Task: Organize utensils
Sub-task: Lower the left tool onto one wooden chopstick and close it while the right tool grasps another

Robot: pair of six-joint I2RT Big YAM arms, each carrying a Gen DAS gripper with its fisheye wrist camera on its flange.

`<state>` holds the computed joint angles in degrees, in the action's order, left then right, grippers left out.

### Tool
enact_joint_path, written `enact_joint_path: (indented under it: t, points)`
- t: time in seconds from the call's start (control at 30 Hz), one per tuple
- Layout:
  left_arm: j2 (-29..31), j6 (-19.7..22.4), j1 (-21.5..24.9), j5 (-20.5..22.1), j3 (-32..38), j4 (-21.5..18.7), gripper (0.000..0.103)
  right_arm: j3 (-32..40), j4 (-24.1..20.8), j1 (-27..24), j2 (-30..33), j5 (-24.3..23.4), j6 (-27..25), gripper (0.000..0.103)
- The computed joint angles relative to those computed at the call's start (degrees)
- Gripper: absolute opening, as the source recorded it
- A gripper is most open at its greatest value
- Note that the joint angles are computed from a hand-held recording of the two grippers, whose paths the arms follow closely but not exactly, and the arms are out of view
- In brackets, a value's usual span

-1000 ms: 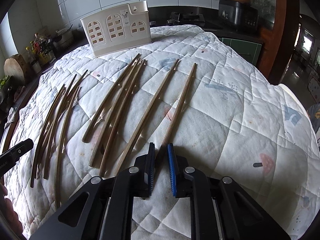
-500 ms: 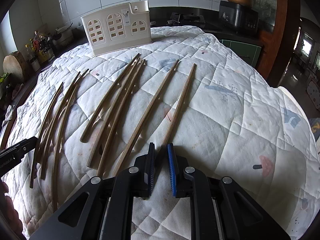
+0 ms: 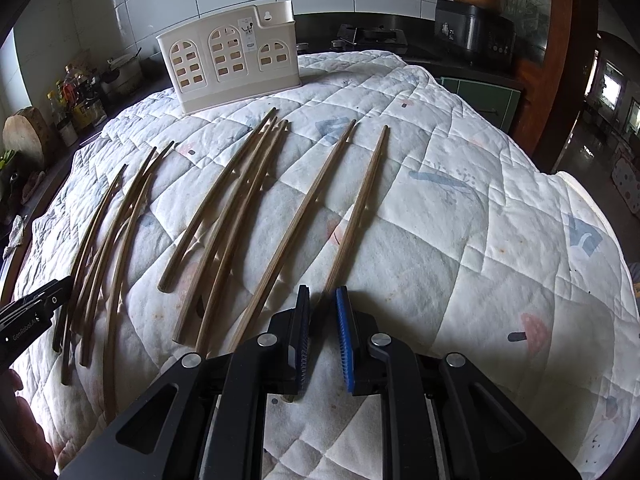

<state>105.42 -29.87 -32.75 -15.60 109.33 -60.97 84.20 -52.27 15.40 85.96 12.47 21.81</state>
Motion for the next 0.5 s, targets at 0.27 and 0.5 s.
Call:
enact_joint_path:
  t: [0.27,0.5]
  points:
    - [-0.6,0.4,-0.1,0.6,-1.2,1.2,0.031,-0.7,0.8,-0.3,-0.7,-0.5,0.1,0.010]
    - [-0.8,0.1,-0.5,0.5,-1.4,1.4,0.030,-1.5,1.3,-0.5,-1.5,-0.5,0.5,0.008]
